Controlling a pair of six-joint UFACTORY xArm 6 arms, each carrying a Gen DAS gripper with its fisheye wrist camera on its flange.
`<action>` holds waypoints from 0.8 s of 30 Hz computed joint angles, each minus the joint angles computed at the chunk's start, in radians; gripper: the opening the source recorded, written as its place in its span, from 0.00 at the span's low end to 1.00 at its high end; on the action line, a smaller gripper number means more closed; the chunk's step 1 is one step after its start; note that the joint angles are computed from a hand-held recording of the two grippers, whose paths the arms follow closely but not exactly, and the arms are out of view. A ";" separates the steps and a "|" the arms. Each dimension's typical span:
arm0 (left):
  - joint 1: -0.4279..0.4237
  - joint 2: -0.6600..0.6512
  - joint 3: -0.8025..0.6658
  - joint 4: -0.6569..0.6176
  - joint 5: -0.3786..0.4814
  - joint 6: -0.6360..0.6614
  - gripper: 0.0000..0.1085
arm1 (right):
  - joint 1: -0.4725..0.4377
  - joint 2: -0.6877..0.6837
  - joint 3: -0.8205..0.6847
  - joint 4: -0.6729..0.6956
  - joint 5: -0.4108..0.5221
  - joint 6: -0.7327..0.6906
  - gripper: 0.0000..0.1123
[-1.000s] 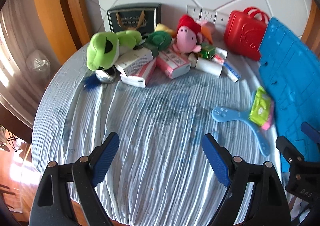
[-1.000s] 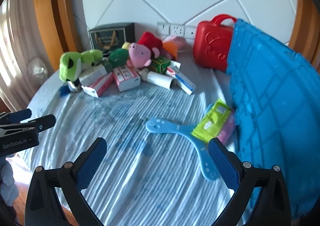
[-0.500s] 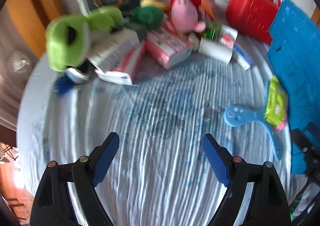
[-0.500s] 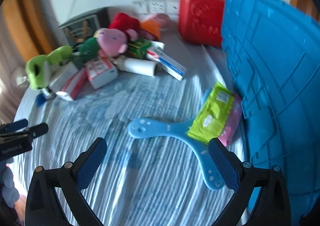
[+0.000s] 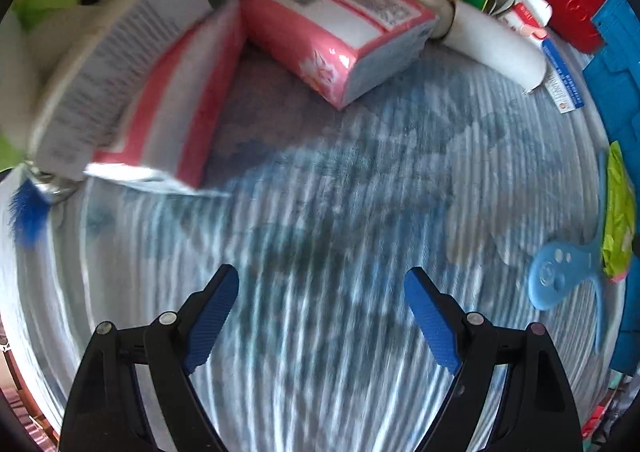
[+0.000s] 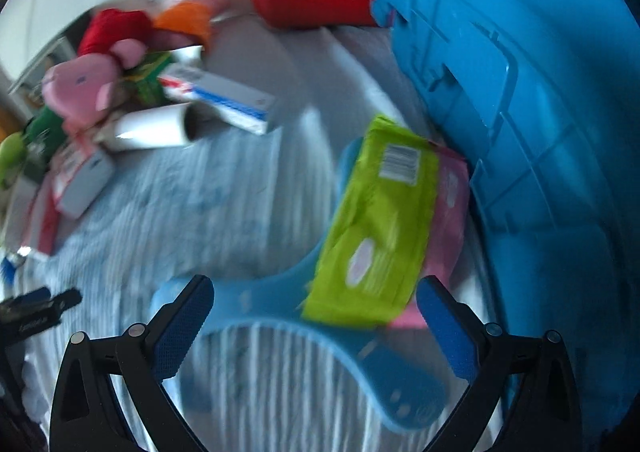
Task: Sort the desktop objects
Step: 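Close the right tool on the green-and-pink wipes pack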
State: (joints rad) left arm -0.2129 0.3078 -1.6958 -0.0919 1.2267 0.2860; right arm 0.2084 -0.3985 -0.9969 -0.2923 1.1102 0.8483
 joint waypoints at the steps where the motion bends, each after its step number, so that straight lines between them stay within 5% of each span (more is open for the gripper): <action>1: -0.006 -0.011 0.023 0.010 -0.034 0.000 0.80 | -0.021 0.016 0.003 0.006 -0.012 -0.006 0.91; 5: -0.015 -0.028 0.071 0.019 -0.088 0.004 0.95 | -0.071 0.064 0.012 0.012 -0.060 -0.012 0.91; 9: -0.007 -0.098 0.184 -0.013 -0.193 0.048 0.95 | -0.089 0.091 0.018 -0.024 -0.061 0.008 0.86; 14: 0.000 -0.143 0.250 -0.039 -0.242 0.081 0.95 | -0.054 0.088 0.012 -0.109 0.007 0.039 0.60; 18: 0.012 -0.174 0.256 -0.099 -0.210 0.131 0.72 | -0.053 0.010 0.066 -0.055 -0.015 0.014 0.50; 24: -0.054 -0.266 0.288 -0.250 -0.176 0.322 0.72 | 0.006 -0.094 0.129 -0.047 0.042 0.052 0.50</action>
